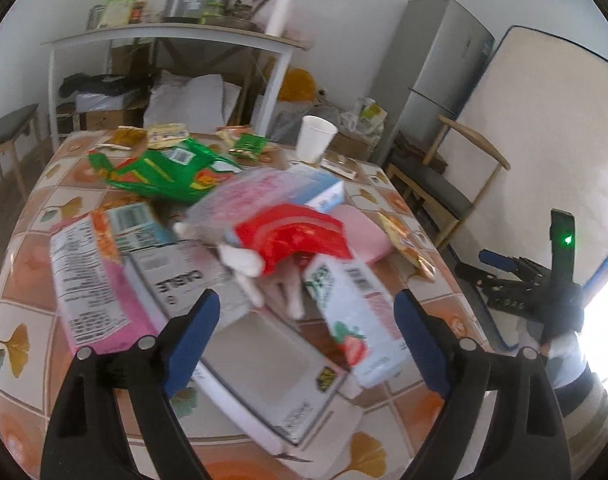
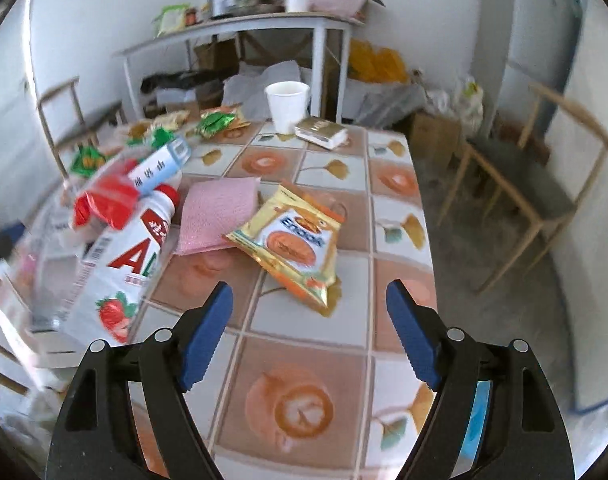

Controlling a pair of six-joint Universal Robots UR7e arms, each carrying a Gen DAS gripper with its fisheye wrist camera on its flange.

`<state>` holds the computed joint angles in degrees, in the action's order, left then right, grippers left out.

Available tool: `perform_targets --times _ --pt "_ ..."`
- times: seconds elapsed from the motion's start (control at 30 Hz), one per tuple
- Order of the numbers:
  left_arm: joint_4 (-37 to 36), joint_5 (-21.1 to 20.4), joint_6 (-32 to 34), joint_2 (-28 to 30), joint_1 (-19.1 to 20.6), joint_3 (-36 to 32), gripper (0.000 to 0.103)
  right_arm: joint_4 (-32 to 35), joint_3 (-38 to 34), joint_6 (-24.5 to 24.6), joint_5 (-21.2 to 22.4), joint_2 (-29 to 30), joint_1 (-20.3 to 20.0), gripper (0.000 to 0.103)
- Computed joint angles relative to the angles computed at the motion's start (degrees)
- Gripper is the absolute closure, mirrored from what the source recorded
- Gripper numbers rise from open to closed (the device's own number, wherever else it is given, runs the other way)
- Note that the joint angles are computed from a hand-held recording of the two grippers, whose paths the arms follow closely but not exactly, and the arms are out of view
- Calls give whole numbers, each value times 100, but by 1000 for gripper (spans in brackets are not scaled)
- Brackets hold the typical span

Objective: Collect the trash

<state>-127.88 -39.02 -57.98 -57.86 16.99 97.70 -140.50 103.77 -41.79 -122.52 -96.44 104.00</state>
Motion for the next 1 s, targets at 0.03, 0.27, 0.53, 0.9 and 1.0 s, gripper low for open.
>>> perform_targets --times 0.03,0.27,0.53,0.9,1.0 --pt "-8 37 -7 -48 -4 57 17 -218 61 -191 -95 75 37 28" --pt "461 476 326 -103 -18 114 17 -1282 345 -1129 -558 503 156 29" --pt "1341 1494 1740 357 -114 -205 20 -1837 585 -1735 -716 638 161 31" --pt "954 2499 4729 1095 86 -357 27 -1853 517 -1813 -723 765 87 32" --pt "957 2519 5017 1211 204 -472 33 -1773 488 -1793 -645 789 47 32"
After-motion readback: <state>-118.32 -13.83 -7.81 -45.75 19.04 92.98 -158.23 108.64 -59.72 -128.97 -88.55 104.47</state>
